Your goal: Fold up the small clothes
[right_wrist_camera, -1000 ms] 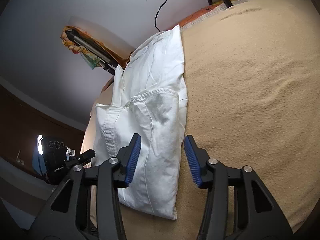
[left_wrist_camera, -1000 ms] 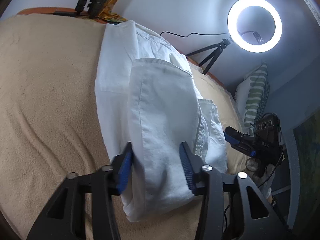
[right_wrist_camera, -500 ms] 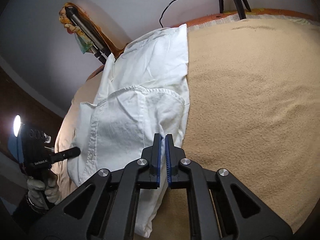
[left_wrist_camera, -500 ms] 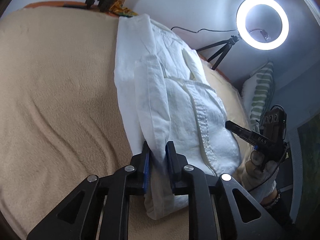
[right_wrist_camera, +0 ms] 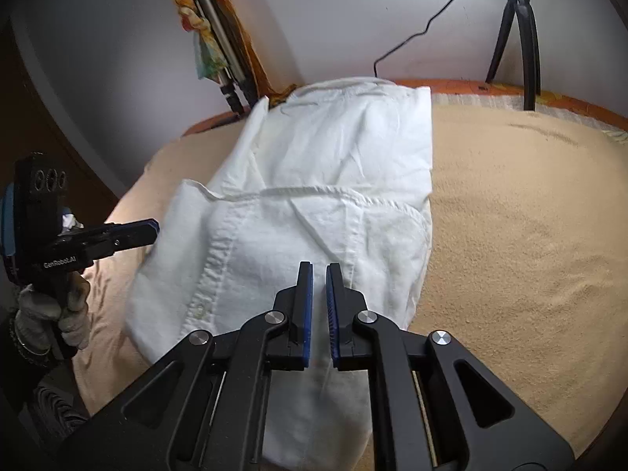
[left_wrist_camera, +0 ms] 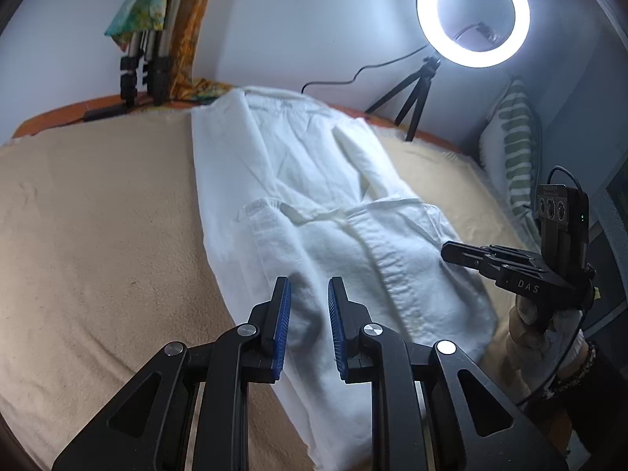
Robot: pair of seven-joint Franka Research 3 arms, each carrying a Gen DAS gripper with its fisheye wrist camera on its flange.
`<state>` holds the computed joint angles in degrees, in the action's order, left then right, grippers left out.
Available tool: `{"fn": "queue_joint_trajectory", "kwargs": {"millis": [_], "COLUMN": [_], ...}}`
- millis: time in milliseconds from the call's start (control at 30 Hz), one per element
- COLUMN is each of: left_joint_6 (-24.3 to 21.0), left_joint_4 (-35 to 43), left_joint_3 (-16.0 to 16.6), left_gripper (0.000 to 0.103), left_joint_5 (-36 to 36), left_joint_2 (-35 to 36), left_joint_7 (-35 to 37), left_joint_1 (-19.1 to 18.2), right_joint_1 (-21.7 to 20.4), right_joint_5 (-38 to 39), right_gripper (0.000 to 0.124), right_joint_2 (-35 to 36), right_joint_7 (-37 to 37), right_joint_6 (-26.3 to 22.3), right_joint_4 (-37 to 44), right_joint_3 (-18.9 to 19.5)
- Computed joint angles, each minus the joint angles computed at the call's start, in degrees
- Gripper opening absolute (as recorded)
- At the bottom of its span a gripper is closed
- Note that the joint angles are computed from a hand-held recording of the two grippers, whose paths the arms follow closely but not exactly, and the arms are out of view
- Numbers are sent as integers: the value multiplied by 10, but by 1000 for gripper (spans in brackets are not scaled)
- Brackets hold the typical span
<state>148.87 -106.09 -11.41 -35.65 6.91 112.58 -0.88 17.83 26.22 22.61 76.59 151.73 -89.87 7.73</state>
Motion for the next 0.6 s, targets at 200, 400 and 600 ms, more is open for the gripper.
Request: {"fn": "queue_joint_trajectory", "kwargs": {"millis": [200,400,600], "left_joint_6": [19,-10,-52], "left_joint_4": [2,67,217], "left_joint_3": [-2,0,-3], "left_gripper": [18,18,36], "left_joint_5": [50,41,100], "left_joint_2": [26,57,159], "left_joint_7": [-14,-22,-105], "left_joint_1": [3,30,45], "right_joint_1": [-12,-40,-36], "right_joint_5": [15,65,53], "right_gripper": [0,13,48], "right_joint_2": [2,21,109], "right_joint_7": [-6,-46,9], "right_joint_6": [-2,-49,-65], "right_joint_4": [-18,46,213], "right_joint_3": [2,20,-7]}}
